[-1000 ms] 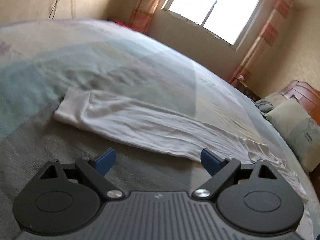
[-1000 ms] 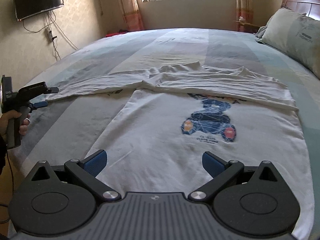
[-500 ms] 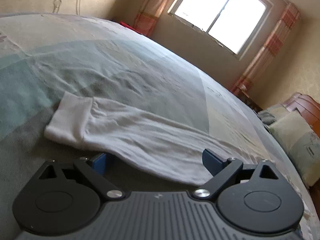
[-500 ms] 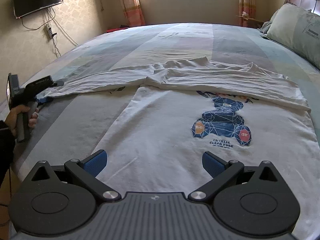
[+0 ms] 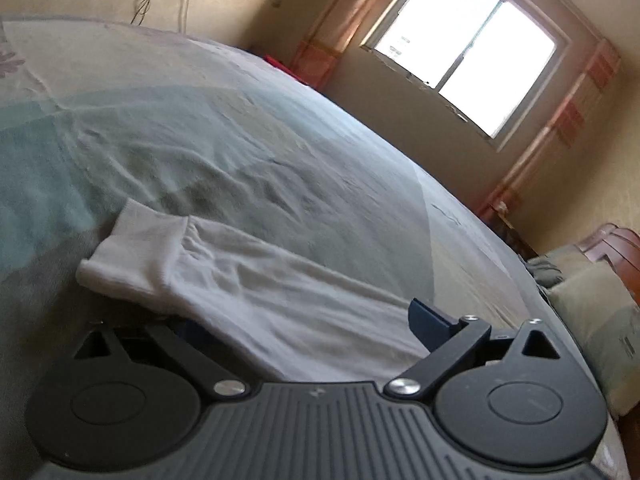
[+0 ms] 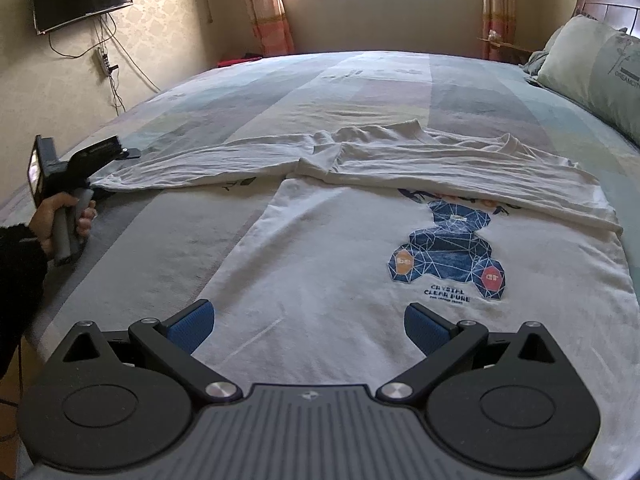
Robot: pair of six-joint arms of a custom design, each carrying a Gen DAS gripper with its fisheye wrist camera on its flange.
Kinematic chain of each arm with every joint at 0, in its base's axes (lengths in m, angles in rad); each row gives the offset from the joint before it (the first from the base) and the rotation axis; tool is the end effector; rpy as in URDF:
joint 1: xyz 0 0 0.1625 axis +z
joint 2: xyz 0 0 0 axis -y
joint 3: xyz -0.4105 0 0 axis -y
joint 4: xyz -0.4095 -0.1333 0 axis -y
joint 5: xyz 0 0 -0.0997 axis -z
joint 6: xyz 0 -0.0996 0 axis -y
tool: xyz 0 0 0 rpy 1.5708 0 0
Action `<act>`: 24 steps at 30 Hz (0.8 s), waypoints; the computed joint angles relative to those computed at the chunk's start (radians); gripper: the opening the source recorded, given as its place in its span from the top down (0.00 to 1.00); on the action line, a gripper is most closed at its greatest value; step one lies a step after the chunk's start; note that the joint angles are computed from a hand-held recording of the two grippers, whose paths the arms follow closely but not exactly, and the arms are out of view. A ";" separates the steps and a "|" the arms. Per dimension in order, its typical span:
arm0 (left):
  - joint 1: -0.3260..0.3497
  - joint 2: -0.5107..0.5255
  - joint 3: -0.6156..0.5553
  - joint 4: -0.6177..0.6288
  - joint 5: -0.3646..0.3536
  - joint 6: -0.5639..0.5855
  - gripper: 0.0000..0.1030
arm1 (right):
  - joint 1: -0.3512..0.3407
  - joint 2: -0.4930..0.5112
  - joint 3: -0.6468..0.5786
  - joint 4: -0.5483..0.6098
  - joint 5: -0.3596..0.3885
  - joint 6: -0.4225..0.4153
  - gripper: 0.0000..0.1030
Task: Fold clothes
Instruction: 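Move the left gripper to the other sleeve cuff and close on it, then lift the white sleeve cuff with the left gripper and carry it across the shirt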
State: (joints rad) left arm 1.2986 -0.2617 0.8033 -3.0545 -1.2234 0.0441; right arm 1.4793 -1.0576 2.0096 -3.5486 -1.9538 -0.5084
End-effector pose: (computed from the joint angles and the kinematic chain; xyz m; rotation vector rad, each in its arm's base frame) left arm -0.0760 -0.8943 0.0832 0.1794 2.5954 -1.3629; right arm 0.0436 -0.5762 0.2239 0.2273 -2.2719 1.0912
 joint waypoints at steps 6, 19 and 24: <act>-0.014 0.026 -0.020 -0.023 0.038 0.000 0.03 | -0.001 -0.008 0.011 -0.009 0.017 -0.004 0.00; -0.028 0.060 -0.105 0.022 0.057 -0.078 0.04 | -0.013 -0.040 0.052 -0.030 0.053 -0.014 0.00; -0.051 0.051 -0.096 0.000 0.034 -0.037 0.04 | -0.019 -0.058 0.064 -0.021 0.056 -0.006 0.00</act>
State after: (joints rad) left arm 1.2473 -0.2110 0.7077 -3.0545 -1.1894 0.0074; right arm 1.4602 -1.1155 2.0737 -3.5695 -1.8977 -0.5146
